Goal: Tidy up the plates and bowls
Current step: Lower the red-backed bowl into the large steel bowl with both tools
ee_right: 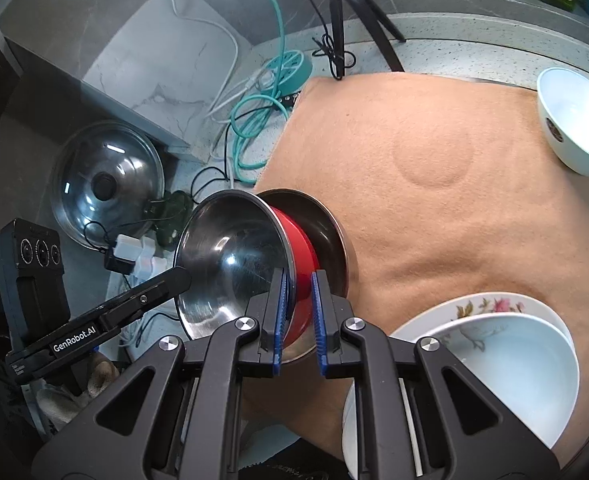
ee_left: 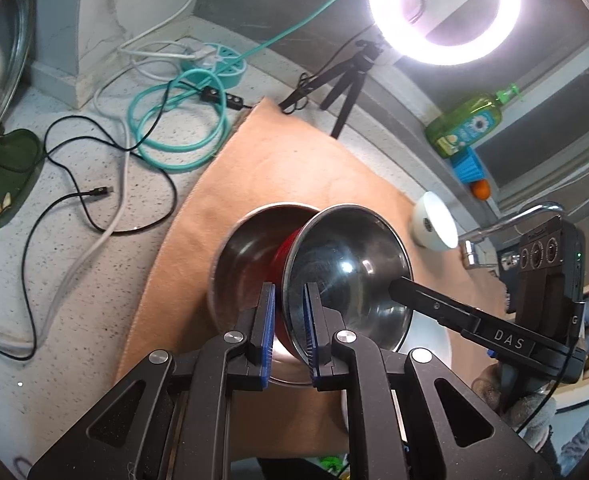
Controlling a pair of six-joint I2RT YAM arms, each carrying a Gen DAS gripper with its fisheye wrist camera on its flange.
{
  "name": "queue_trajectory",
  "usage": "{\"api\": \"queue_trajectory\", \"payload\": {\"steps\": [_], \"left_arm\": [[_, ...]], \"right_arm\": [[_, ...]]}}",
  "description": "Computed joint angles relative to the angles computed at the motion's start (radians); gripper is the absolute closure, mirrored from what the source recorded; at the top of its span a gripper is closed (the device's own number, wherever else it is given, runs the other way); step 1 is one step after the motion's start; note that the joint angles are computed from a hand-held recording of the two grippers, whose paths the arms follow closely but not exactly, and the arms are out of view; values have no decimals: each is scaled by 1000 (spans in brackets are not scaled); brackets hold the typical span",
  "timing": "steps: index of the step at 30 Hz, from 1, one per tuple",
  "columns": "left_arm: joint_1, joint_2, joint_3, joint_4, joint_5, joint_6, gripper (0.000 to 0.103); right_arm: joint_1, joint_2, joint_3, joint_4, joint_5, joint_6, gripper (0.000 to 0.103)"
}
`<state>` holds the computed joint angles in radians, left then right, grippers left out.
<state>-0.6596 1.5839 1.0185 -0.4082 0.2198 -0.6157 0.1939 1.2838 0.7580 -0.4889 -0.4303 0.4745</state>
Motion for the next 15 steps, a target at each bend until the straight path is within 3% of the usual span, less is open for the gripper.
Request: {"api": "queue_trajectory", "payload": {"steps": [15], "left_arm": [[6,102,44,-44,-38,59,91]], "right_arm": [[81,179,57,36,81,-14,90]]}}
